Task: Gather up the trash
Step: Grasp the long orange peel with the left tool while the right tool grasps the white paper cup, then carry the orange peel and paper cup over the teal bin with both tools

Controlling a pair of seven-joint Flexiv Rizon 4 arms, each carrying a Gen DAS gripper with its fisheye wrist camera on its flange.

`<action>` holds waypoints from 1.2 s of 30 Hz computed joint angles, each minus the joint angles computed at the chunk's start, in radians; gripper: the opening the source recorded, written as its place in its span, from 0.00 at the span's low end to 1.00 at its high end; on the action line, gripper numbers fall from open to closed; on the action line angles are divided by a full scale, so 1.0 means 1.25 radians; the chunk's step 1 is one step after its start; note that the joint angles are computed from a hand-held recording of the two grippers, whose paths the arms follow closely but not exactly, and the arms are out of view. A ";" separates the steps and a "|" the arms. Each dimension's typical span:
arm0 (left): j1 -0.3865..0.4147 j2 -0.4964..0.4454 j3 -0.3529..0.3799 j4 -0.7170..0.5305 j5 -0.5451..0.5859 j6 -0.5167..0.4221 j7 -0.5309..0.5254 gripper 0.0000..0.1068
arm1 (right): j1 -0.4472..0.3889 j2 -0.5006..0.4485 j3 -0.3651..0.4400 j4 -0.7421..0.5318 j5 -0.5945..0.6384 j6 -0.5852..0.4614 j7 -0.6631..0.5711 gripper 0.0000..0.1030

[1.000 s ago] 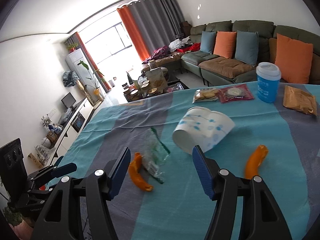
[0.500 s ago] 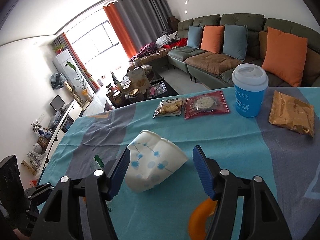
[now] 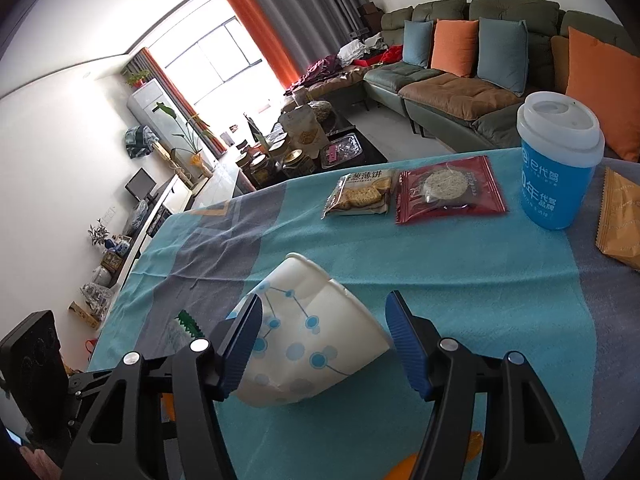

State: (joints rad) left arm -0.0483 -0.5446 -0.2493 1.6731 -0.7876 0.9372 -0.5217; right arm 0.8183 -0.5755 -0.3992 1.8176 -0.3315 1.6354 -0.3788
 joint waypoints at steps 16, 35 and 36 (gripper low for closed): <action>0.005 -0.015 0.006 -0.028 -0.001 -0.045 -0.033 0.32 | 0.128 0.035 -0.064 0.087 0.118 0.111 -0.095 0.18; 0.017 0.046 0.005 0.054 -0.062 0.029 0.028 0.20 | 0.360 0.004 -0.254 0.109 0.373 0.155 -0.211 0.02; 0.018 0.053 0.006 0.062 -0.070 0.037 0.037 0.20 | 0.370 0.002 -0.263 0.109 0.379 0.155 -0.213 0.02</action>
